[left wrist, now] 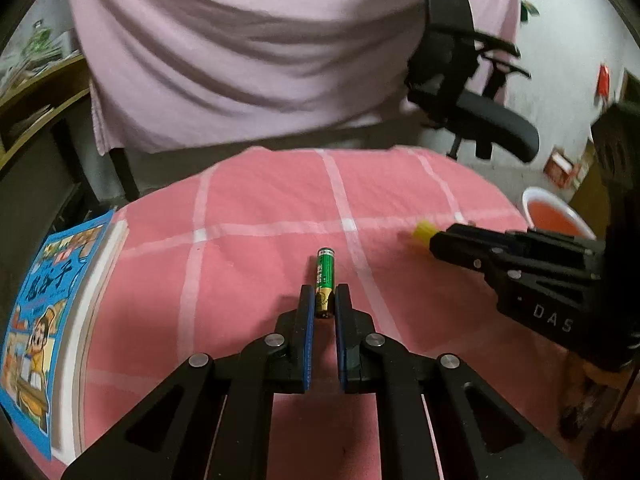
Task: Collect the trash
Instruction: 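Grasp the green battery with the left tool while the right tool grasps the yellow cap, then carry the battery and yellow cap over the bucket and open both tools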
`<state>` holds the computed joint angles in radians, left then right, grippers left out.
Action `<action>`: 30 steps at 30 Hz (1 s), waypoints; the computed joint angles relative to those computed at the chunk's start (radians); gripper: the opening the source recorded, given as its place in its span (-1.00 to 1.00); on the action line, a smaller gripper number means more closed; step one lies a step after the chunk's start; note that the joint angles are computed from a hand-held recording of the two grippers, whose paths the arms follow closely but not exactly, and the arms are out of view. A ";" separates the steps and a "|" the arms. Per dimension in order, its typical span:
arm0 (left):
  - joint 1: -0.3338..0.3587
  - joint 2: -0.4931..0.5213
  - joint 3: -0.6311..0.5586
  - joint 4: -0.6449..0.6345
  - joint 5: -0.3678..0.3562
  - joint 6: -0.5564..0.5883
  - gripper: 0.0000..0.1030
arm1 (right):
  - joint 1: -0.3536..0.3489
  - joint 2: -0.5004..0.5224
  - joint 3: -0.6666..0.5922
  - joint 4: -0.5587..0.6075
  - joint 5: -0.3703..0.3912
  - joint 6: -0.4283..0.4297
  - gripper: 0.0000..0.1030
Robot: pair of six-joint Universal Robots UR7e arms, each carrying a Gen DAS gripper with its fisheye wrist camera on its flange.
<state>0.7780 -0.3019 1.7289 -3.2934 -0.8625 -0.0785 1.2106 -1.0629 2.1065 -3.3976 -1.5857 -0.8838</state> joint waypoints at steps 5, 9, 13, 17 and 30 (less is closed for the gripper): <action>-0.013 0.005 0.033 -0.149 0.005 -0.015 -0.86 | -0.028 -0.017 0.060 -0.122 0.113 -0.039 -0.70; -0.032 0.017 0.063 -0.323 0.003 0.011 -0.86 | -0.057 -0.021 0.117 -0.258 0.226 -0.072 -0.70; -0.065 0.047 0.076 -0.492 0.022 0.071 -0.86 | -0.093 -0.023 0.164 -0.369 0.350 -0.101 -0.70; -0.103 0.079 0.073 -0.636 0.042 0.153 -0.86 | -0.125 -0.017 0.200 -0.467 0.456 -0.112 -0.70; -0.199 0.145 0.011 -0.878 0.082 0.344 -0.86 | -0.244 0.006 0.245 -0.832 0.728 0.082 -0.70</action>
<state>0.5794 -0.1565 1.7400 -4.1709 -0.7804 0.2651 0.9670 -1.0567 2.3520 -4.2293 -0.8578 -0.8014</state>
